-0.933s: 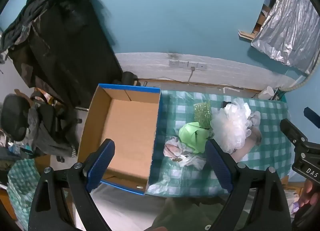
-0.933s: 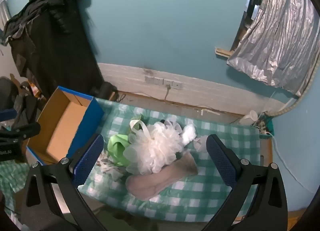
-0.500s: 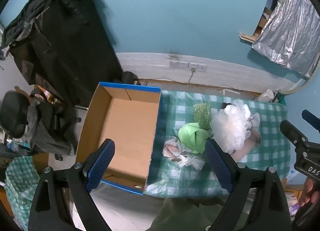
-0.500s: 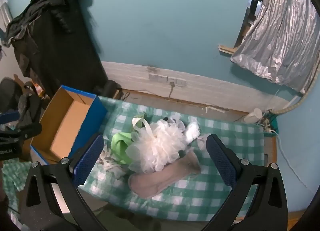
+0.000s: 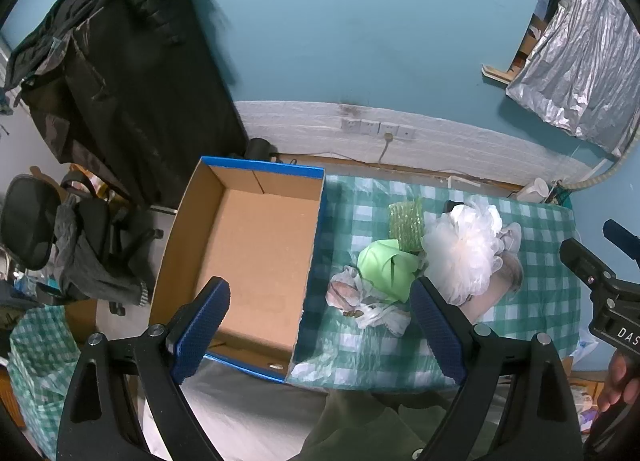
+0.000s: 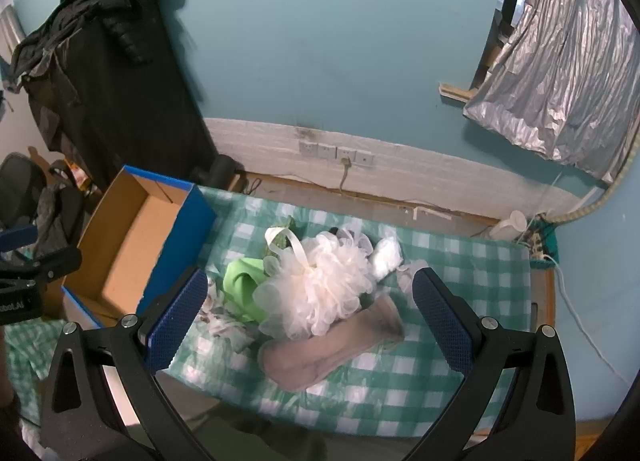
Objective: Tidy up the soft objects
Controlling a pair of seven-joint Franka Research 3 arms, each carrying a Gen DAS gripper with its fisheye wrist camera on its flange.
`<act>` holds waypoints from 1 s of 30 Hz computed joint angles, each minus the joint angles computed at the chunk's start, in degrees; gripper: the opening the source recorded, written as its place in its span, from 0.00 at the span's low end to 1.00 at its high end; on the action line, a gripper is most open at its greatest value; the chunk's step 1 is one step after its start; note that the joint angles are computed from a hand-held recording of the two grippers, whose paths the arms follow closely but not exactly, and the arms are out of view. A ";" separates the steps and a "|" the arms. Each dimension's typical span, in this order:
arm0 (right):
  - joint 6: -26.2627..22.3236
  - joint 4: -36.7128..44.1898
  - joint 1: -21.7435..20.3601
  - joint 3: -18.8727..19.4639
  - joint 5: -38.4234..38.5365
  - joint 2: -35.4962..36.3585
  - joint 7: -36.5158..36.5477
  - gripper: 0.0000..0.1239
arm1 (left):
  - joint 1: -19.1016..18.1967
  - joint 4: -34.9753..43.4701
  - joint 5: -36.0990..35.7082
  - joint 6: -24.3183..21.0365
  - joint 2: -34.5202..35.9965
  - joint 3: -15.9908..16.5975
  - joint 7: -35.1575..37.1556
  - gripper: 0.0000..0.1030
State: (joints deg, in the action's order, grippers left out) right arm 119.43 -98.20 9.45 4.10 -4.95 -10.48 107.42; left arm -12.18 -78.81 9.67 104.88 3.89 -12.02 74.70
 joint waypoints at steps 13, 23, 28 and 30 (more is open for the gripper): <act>-1.09 0.56 0.15 -0.28 1.47 0.41 -0.20 0.82 | -0.05 -1.58 0.64 -0.19 -0.96 -0.06 -1.42 0.90; -2.11 0.39 0.25 -0.29 1.69 0.38 -0.52 0.82 | 0.16 -2.80 0.03 -0.39 -1.60 0.00 -2.23 0.90; -2.42 0.87 0.15 -0.44 1.85 0.61 -1.04 0.82 | 0.20 -3.09 -0.01 -0.19 -1.79 0.00 -2.26 0.90; -2.58 1.21 0.12 -0.43 1.74 0.83 -0.99 0.82 | 0.20 -3.14 0.06 -0.15 -1.79 -0.01 -2.25 0.90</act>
State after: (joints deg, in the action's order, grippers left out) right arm 116.85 -96.99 9.57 3.67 -3.21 -9.65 106.44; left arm -11.98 -81.95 9.73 104.74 2.10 -12.03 72.44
